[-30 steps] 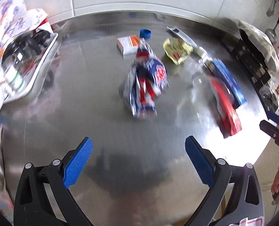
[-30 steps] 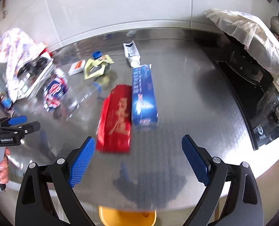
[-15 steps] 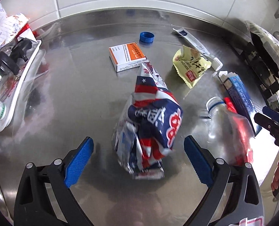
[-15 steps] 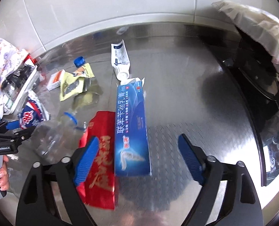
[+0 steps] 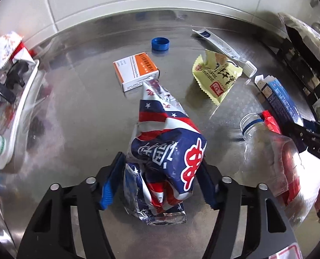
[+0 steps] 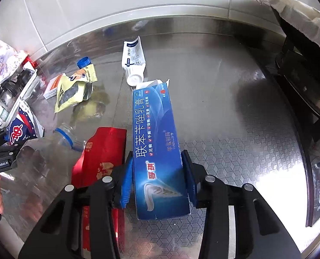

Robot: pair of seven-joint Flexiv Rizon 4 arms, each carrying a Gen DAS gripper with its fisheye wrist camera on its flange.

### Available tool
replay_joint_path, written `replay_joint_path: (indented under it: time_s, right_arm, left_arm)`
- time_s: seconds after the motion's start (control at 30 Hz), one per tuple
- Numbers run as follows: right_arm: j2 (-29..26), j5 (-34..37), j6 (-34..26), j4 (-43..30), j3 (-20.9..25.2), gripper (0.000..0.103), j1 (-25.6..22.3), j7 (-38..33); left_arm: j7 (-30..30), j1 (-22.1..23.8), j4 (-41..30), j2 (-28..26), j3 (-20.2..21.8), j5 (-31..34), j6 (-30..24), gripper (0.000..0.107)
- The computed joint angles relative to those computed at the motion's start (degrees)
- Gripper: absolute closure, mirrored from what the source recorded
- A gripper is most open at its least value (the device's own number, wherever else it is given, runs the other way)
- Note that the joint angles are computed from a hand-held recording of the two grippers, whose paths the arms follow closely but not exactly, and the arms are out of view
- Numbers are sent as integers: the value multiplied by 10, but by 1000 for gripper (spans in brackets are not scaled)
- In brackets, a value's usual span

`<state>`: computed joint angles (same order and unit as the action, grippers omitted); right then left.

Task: Collect trash
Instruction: 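Grasp the striped snack bag with the left tool while the right tool grasps the blue toothpaste box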

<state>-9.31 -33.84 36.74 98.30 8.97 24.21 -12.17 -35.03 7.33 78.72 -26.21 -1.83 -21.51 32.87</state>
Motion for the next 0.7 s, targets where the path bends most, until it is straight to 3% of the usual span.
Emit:
replay_joint_path:
  time_s: [0.13, 0.7]
  right_arm:
    - [11, -8, 6, 11, 0, 60, -2, 16]
    - [68, -43, -52, 40, 32, 61, 6, 77]
  left_arm:
    - [-1, 4, -3, -1, 0, -5, -3, 51]
    - [38, 25, 45, 43, 2, -60, -7, 51]
